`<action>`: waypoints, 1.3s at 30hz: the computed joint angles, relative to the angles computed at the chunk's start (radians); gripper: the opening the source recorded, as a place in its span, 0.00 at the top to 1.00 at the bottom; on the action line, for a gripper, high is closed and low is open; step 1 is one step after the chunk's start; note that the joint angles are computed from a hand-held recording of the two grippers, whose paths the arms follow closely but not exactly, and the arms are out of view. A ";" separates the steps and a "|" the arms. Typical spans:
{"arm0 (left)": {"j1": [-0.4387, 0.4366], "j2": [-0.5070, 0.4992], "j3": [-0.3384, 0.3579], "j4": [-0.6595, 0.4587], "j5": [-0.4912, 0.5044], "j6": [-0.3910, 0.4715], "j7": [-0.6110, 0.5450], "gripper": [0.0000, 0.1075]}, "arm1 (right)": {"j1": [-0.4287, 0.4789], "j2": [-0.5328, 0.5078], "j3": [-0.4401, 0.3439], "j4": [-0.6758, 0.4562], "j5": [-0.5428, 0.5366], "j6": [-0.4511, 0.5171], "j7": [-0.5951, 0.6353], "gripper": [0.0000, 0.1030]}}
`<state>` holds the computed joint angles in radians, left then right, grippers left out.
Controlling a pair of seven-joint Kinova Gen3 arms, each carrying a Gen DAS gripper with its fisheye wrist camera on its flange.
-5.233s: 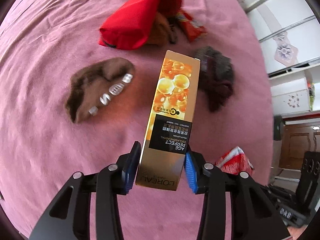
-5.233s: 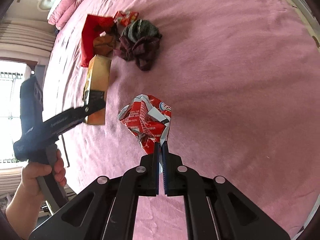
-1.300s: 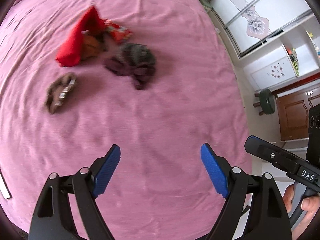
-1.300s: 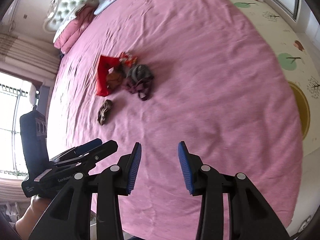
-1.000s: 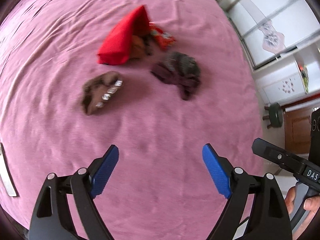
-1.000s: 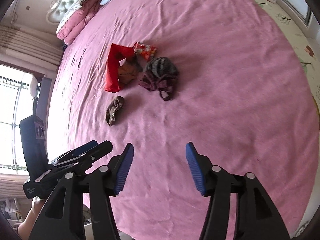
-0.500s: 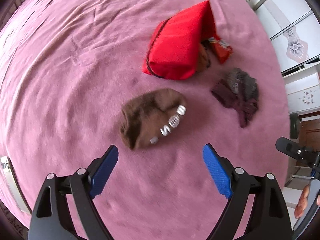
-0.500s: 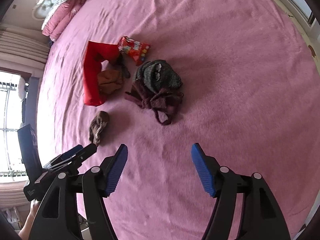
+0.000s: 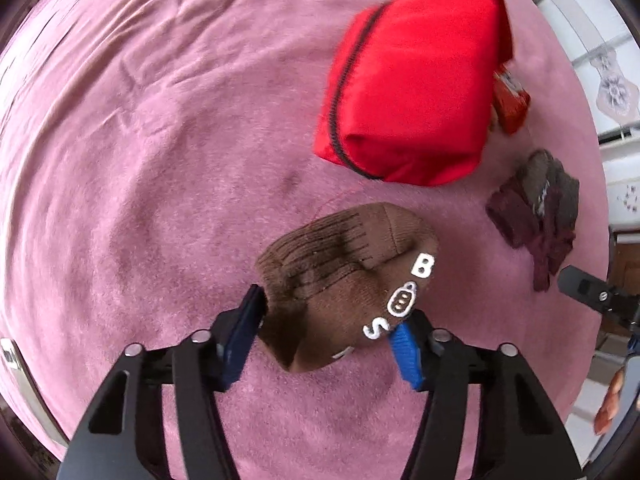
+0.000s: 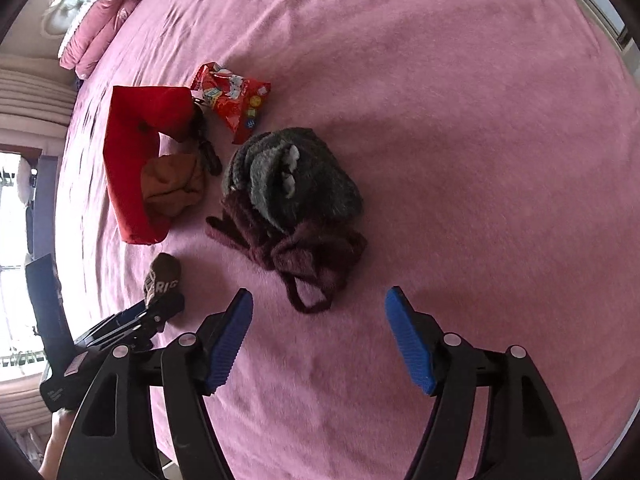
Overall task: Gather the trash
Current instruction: 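Grasp the brown sock with the left tool while the right tool grasps the maroon strap, then carry the brown sock and maroon strap over the yellow bin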
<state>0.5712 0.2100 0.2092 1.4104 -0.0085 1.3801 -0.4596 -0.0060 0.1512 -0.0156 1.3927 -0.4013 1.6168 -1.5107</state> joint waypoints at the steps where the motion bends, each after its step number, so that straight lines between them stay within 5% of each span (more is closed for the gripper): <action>1: -0.003 -0.008 -0.004 0.008 0.003 0.000 0.011 0.56 | -0.005 0.006 -0.003 -0.004 0.001 -0.002 -0.002 0.35; 6: -0.049 -0.066 -0.011 0.082 0.041 -0.043 0.016 0.76 | -0.041 0.023 -0.020 -0.018 0.043 -0.006 -0.017 0.39; 11: -0.078 -0.093 -0.005 0.110 0.061 -0.063 0.018 0.87 | -0.067 0.020 -0.028 -0.019 0.078 -0.018 -0.018 0.85; 13: -0.083 -0.104 -0.001 0.116 0.063 -0.070 0.029 0.89 | -0.061 0.012 -0.025 -0.016 0.073 -0.019 -0.005 0.90; 32: 0.025 -0.111 0.091 0.036 0.106 -0.107 0.146 0.89 | 0.108 -0.174 0.113 0.049 -0.051 0.178 0.139 0.93; 39: 0.182 0.010 0.109 -0.173 0.032 -0.065 0.228 0.89 | 0.211 -0.230 0.207 0.050 -0.055 0.261 0.230 0.93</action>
<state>0.7531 0.2197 0.3180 1.2374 0.0233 1.3154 -0.2321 0.2053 -0.0784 0.1914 1.4425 -0.4566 1.8775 -1.2802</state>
